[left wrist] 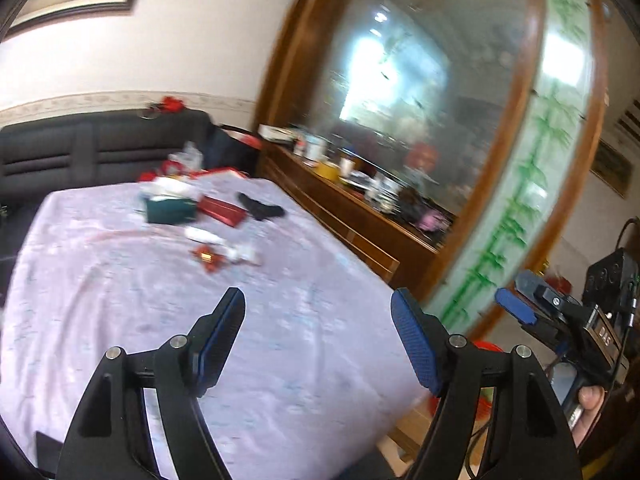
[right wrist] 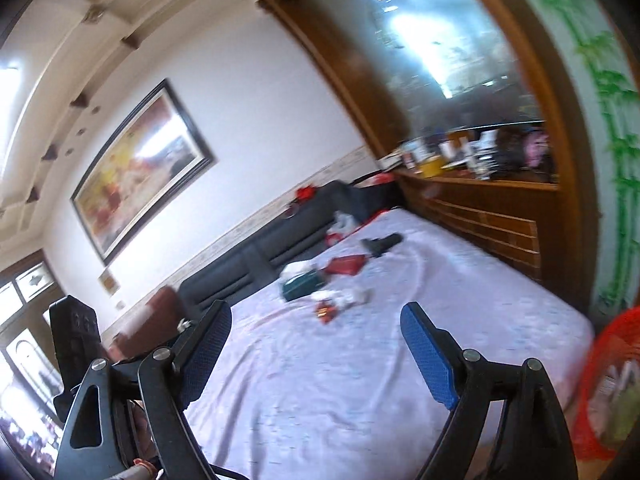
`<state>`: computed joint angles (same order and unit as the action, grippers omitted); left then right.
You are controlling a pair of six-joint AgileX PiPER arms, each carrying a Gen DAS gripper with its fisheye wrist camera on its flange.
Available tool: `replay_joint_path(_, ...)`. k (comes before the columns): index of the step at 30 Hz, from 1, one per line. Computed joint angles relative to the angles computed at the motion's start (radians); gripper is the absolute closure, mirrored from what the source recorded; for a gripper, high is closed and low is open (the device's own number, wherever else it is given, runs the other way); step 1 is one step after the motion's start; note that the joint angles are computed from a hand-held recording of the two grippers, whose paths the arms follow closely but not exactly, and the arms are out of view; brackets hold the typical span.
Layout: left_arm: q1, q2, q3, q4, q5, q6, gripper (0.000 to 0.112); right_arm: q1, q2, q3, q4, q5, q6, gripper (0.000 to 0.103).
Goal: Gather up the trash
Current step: 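Move both tools back over the table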
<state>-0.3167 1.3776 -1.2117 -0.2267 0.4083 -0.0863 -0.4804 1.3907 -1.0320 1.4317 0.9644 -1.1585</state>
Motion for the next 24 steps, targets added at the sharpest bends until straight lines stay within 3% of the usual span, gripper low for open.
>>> replay_joint_path(5,0.121,0.027,-0.019,-0.097,0.030,0.080,0.038,0.162,0.051,-0.071,-0.026,-0.096,0.027,0.012)
replay_joint_path(12,0.200,0.140,-0.100,-0.151,0.047,0.135,0.038,0.338,0.258,-0.302,-0.116,-0.190,0.126,0.012)
replay_joint_path(19,0.257,0.318,-0.263,-0.174,0.092,0.133,0.038,0.433,0.480,-0.579,-0.270,-0.233,0.299,0.012)
replay_joint_path(24,0.278,0.473,-0.484,-0.128,0.167,0.105,0.038,0.463,0.695,-0.899,-0.432,-0.188,0.484,0.012)
